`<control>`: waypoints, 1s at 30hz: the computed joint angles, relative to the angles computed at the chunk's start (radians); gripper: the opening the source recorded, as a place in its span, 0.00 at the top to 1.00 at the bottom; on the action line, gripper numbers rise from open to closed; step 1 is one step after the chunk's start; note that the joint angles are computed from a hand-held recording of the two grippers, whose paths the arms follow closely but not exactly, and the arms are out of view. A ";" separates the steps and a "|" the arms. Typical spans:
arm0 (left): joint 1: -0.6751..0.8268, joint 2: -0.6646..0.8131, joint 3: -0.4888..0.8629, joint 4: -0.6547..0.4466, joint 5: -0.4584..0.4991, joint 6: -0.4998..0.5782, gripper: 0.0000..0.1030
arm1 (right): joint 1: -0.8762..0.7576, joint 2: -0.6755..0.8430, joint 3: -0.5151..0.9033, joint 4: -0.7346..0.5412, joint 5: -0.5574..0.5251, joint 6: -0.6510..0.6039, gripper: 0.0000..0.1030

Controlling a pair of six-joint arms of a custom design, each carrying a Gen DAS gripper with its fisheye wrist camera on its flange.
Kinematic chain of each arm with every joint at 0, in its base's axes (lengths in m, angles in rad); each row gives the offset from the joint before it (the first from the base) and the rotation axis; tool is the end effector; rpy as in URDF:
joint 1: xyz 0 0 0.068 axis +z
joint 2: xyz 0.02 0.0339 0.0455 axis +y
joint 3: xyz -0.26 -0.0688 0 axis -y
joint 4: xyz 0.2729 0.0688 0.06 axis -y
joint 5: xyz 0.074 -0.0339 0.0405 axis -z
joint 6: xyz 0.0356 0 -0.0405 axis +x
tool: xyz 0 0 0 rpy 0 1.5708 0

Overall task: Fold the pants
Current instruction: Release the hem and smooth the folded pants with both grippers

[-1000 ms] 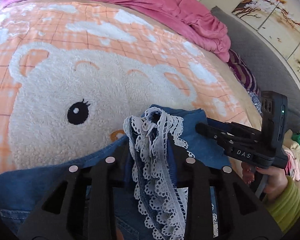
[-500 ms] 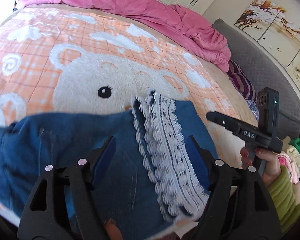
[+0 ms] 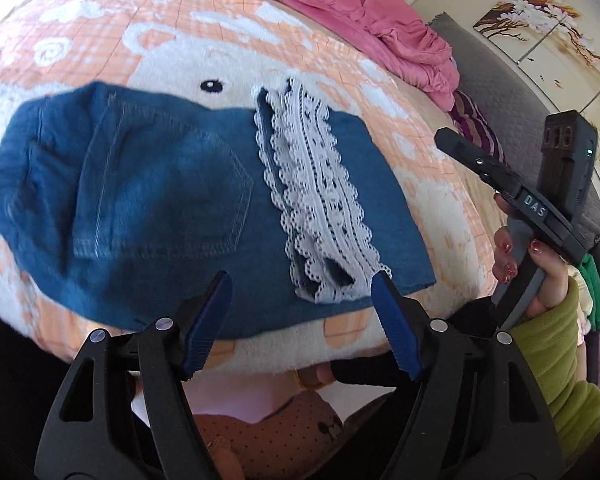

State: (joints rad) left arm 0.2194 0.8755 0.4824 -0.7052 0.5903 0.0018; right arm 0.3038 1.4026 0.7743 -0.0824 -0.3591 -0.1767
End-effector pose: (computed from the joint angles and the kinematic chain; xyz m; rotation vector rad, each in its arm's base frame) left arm 0.1757 0.0189 0.1718 -0.0906 2.5328 -0.6966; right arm 0.2958 0.1058 0.1880 -0.7216 2.1536 0.4759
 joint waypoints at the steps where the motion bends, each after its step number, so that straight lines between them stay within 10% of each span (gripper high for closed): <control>1: -0.016 -0.004 -0.003 -0.004 -0.009 -0.010 0.37 | 0.005 -0.016 -0.013 -0.005 0.006 -0.020 0.27; 19: -0.232 0.129 -0.013 0.165 -0.090 -0.297 0.58 | -0.021 -0.055 -0.111 -0.025 0.024 -0.076 0.22; 24: -0.238 0.189 -0.035 0.274 -0.083 -0.376 0.81 | 0.013 -0.001 -0.105 0.002 0.077 -0.094 0.22; 30: -0.161 0.136 -0.059 0.227 -0.016 -0.257 0.87 | 0.048 0.006 -0.063 -0.020 0.157 -0.043 0.22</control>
